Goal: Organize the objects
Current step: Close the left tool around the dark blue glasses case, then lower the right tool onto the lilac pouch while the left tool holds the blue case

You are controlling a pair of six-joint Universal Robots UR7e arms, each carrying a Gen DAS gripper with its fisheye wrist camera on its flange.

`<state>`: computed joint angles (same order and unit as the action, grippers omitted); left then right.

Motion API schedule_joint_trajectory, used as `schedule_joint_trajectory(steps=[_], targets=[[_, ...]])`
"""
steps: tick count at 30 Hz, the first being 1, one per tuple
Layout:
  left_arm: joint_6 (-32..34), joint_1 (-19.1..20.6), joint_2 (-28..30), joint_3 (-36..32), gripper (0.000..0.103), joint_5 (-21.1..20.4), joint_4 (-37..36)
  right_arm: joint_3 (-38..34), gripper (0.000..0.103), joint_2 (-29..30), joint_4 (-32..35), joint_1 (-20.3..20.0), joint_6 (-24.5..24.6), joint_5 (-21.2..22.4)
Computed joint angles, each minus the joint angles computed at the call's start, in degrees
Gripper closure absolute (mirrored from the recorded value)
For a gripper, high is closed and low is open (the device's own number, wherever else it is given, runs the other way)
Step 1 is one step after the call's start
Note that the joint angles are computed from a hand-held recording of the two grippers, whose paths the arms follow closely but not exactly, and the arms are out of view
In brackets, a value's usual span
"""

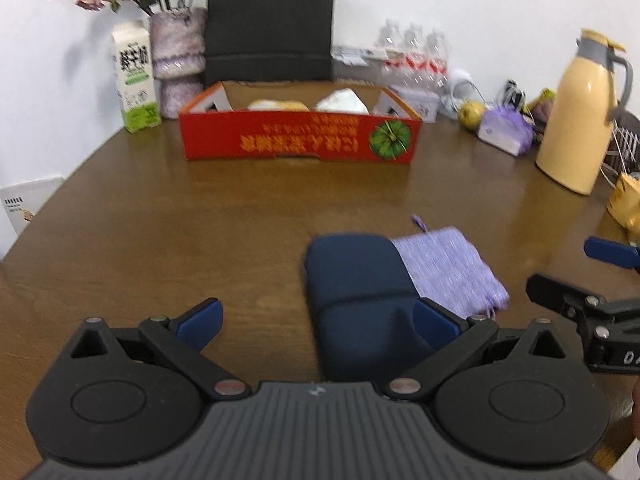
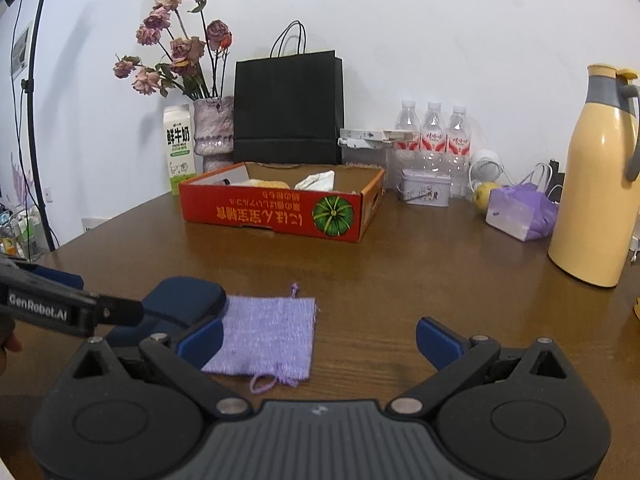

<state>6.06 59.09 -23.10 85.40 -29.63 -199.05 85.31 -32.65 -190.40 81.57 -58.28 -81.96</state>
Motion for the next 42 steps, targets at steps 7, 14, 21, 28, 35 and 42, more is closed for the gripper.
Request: schedule_joint_trajectory(steps=[7,14,21,28,35,42], targets=[[-1.79,0.39,2.23,-3.21,0.0,-0.49,4.61,-2.09,0.0,0.97,1.95,-0.61,1.09,-1.99],[-6.25,1.16,5.17,-8.09,0.0,2.09,9.23,-3.42,0.0,1.73,3.37,-0.81,1.31,-3.26],[-2.51,1.24,5.93,-8.03,0.031,0.1,2.81,-4.1,0.0,1.91,4.46,-0.74,2.51,-3.77],[0.12,0.68,5.45,-6.28,0.037,0.03,-1.13,-4.3,0.0,2.08,4.13,-0.77,2.13,-3.96],[2.67,0.72,3.4,-2.87,0.038,-0.75,-7.59,-4.72,0.0,2.45,3.64,-0.5,2.2,-5.34],[3.85,1.95,0.36,0.68,0.038,2.34,-12.11,-5.46,0.0,3.06,3.78,0.05,2.75,-7.22]])
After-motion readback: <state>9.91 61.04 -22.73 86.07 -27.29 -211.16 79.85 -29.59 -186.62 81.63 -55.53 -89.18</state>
